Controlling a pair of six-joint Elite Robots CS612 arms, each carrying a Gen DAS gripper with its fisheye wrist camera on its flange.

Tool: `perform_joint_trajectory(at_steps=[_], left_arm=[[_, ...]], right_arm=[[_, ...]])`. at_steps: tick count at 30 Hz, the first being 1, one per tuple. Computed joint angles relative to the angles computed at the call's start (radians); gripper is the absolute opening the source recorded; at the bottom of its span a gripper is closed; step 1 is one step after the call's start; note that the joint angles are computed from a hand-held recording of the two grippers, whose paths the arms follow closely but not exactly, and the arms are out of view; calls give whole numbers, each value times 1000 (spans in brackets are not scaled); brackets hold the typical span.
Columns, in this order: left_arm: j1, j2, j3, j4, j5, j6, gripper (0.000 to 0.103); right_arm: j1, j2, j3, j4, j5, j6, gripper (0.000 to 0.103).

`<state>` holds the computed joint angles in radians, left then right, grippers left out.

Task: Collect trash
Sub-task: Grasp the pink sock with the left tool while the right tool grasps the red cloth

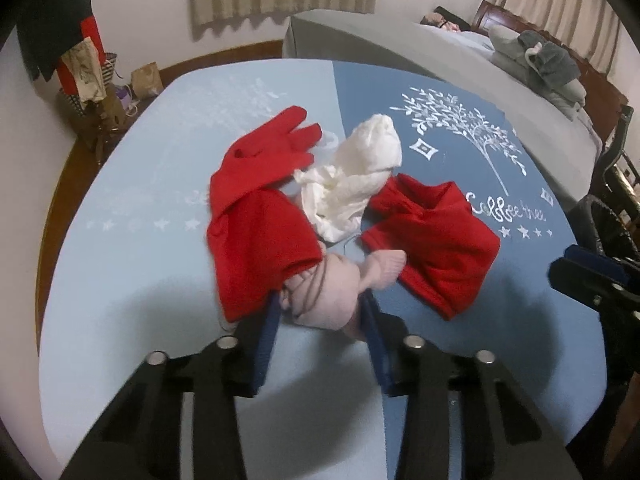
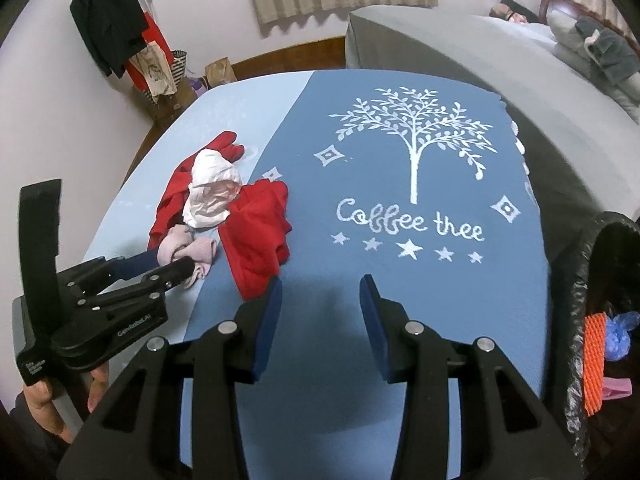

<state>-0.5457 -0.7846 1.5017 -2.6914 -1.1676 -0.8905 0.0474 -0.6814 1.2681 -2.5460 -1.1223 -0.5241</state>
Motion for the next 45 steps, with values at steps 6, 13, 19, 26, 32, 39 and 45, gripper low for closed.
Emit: perform_joint_trajectory(at_steps=[6, 13, 19, 26, 32, 39, 45], left_arm=[[3, -22, 39, -48, -1, -8, 28], [-1, -39, 58, -54, 22, -9, 28], [2, -42, 60, -38, 30, -6, 28], [-5, -51, 65, -40, 39, -7, 28], [-22, -74, 81, -49, 54, -31, 28], [-48, -91, 83, -26, 71, -46, 28], [-70, -98, 73, -10, 92, -44, 28]], right_arm=[[15, 18, -26, 20, 12, -2, 40], [35, 35, -44, 34, 20, -17, 40], [47, 57, -78, 79, 18, -30, 21], [38, 40, -63, 99, 55, -59, 4], [12, -1, -25, 78, 103, -47, 4], [-23, -43, 12, 61, 144, -35, 4], [-52, -69, 39, 33, 159, -22, 4]])
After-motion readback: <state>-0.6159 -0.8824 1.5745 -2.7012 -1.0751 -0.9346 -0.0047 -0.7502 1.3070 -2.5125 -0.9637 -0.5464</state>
